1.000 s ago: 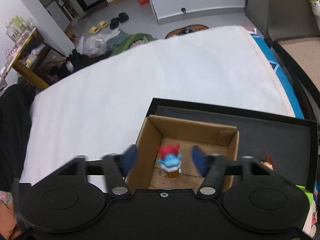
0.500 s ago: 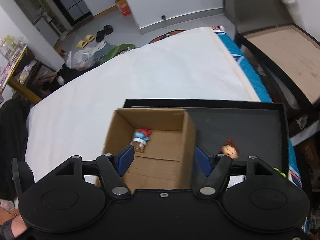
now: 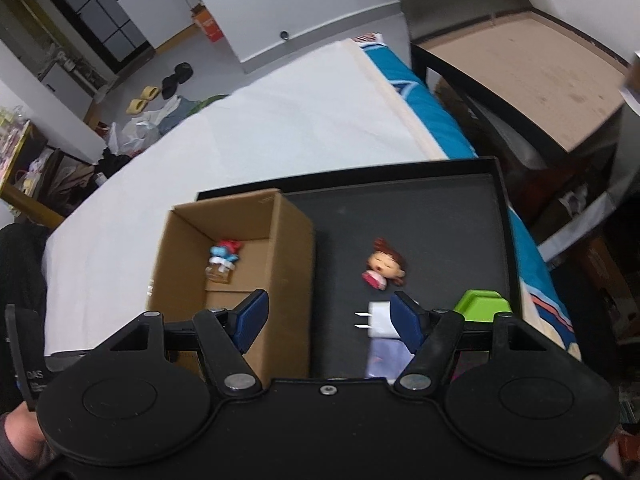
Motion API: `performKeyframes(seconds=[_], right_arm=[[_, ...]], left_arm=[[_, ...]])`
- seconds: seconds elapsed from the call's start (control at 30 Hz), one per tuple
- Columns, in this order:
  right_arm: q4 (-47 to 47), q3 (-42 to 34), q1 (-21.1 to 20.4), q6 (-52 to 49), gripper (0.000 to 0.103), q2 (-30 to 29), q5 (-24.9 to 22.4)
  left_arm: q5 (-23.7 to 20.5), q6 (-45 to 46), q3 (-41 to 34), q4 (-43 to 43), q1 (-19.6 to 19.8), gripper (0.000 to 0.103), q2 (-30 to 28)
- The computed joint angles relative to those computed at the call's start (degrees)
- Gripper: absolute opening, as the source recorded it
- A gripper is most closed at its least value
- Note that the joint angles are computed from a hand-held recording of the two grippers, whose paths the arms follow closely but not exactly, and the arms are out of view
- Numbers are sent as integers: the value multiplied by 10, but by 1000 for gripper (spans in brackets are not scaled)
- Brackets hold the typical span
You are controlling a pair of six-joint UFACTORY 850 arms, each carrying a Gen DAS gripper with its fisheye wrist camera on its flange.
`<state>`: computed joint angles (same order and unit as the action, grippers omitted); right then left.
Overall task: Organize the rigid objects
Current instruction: 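Grasp the lavender cube figure with the right gripper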
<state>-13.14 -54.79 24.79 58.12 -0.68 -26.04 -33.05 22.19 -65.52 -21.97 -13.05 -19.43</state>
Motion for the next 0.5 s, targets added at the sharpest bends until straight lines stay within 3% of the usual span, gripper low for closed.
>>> performKeyframes(seconds=[0.33,0.5], right_arm=[[64,57,-6,1,67,9,14],[47,67,-2,32,67,-1,15]], left_arm=[[7,-6,5,12,-4,16,1],[-1,-7,-2,12,-2,16,-3]])
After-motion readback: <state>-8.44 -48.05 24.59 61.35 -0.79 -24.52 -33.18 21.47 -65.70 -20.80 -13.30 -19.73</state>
